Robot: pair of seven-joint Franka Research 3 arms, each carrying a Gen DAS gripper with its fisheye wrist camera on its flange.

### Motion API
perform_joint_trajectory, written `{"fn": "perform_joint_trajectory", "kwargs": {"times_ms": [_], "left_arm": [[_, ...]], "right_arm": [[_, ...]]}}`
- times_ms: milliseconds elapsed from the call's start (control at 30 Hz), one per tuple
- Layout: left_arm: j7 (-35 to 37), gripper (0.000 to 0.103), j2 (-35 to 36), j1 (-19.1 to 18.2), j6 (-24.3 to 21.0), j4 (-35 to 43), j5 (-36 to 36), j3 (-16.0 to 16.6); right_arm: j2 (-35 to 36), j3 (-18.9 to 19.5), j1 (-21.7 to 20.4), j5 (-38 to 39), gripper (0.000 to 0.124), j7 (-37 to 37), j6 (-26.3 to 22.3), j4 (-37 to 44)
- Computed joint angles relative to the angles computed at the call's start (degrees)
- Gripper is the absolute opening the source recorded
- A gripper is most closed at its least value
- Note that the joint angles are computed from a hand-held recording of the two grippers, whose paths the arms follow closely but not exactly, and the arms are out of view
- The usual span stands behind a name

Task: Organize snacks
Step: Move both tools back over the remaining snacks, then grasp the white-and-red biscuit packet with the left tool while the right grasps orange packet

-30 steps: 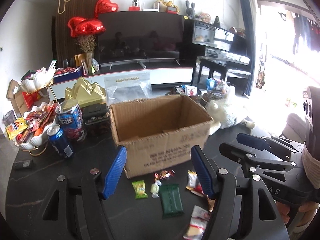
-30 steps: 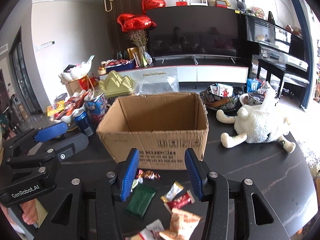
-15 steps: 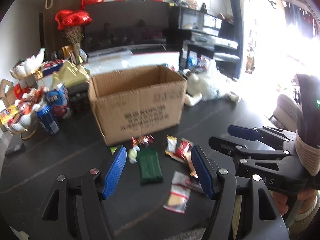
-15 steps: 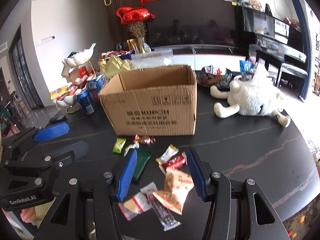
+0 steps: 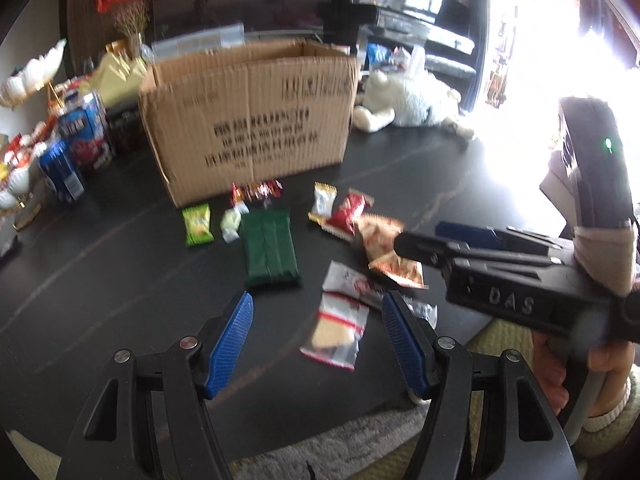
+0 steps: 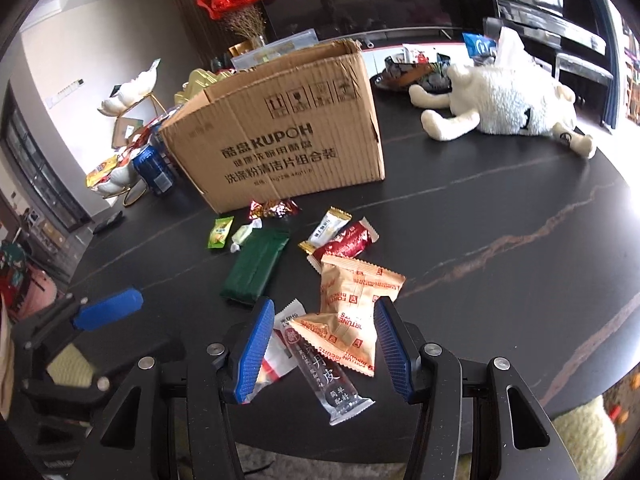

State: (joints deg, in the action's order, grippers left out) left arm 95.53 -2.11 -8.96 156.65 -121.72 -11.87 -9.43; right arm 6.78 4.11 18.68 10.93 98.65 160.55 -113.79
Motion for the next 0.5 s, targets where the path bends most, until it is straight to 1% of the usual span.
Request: {"fn": "perform_joint_trajectory", "kwargs": {"times_ms": [167,267,333,433,500], "left_arm": [[0.79,0.066,1.50,-0.02,-2.03,0.47,-1.23,-0.32],[1.72,0.066,2.53,0.15,-3.53,1.02,-2.37,-0.68],[2.30,0.065,3.35,0.27,-4.27,1.50,-2.53,-0.99],[1.90,0.061,4.48,0.50,-4.99,2.12,-1.38,-1.35],[1.40,0.061,5.12,0.68,-5.19,2.44,-0.69,-1.55]], "right_arm": [[1.52,-0.83,0.32,-1.79,0.053,3.12,-0.33,0.85],[2.44,-1.03,0.16,-1.63,0.053,4.51,-0.85,1.53],[3.08,-1.01,0.02,-1.32,0.053,4.63,-1.09,2.00],[3.81,-1.02,-0.11,-0.99,0.053,4.79,-1.70,2.50],[4.30,-0.51,-0.57,0.73,0.053,3.75,-2.26,2.93]]}}
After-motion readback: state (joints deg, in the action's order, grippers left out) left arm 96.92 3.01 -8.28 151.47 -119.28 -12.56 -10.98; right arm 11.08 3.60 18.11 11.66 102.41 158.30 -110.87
